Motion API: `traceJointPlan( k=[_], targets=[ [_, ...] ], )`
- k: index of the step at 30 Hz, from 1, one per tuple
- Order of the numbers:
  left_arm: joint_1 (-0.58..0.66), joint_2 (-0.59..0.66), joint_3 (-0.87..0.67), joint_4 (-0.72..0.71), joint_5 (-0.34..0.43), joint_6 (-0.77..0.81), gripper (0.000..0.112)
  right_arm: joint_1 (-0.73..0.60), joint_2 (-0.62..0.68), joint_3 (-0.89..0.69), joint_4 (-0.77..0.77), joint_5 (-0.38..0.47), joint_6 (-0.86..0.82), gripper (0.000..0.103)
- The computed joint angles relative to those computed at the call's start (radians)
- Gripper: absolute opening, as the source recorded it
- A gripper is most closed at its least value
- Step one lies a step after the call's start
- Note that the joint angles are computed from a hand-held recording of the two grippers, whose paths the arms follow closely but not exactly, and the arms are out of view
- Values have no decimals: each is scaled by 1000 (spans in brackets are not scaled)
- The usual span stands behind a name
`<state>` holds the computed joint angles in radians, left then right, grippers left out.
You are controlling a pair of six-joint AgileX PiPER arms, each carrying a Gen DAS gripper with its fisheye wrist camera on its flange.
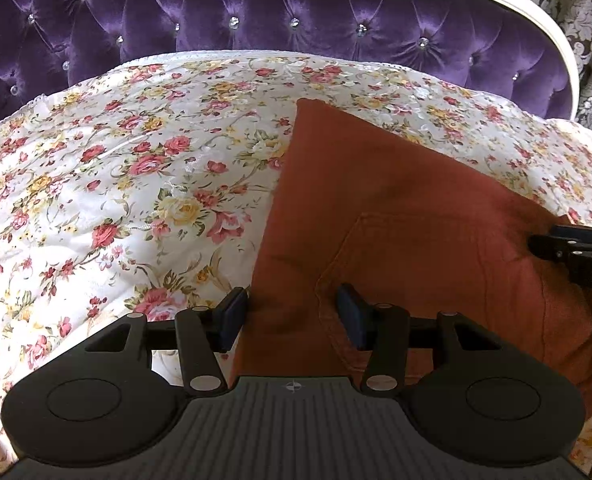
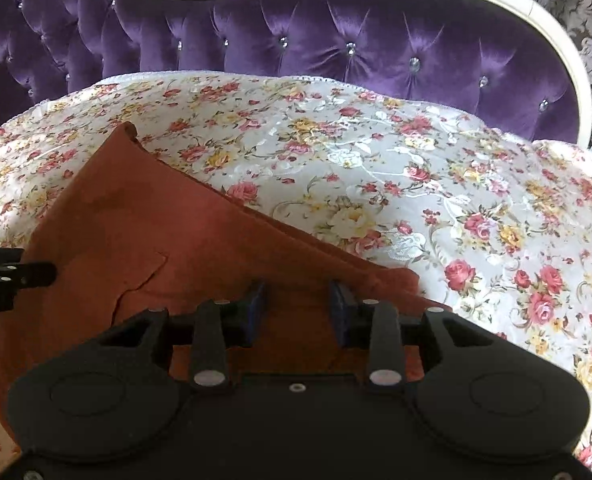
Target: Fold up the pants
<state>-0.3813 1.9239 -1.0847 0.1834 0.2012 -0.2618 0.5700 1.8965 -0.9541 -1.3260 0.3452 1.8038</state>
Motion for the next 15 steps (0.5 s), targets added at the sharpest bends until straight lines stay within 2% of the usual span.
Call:
traceJointPlan(
  k=[2,5,7,8,12,15],
  targets=[
    [-4,1,-11,19,16,-14,49,8,2,0,-4,10,0,44],
    [2,9,-57,-57,77,90,49,18,10,-19,48,31,-75,44],
    [13,11,-93,-113,131,166,48,6,4,-16,62,12,-93,44],
    [13,6,-101,-101,150,155,48,-3,0,-8,49,-3,-82,44],
    [-27,-72,-37,166,132,-92,48,-19,-13,17,-13,-38,-22,44],
    [-46,-132,22,203,103,-113,48,-14,-11,12,-1,-28,-46,44]
  ],
)
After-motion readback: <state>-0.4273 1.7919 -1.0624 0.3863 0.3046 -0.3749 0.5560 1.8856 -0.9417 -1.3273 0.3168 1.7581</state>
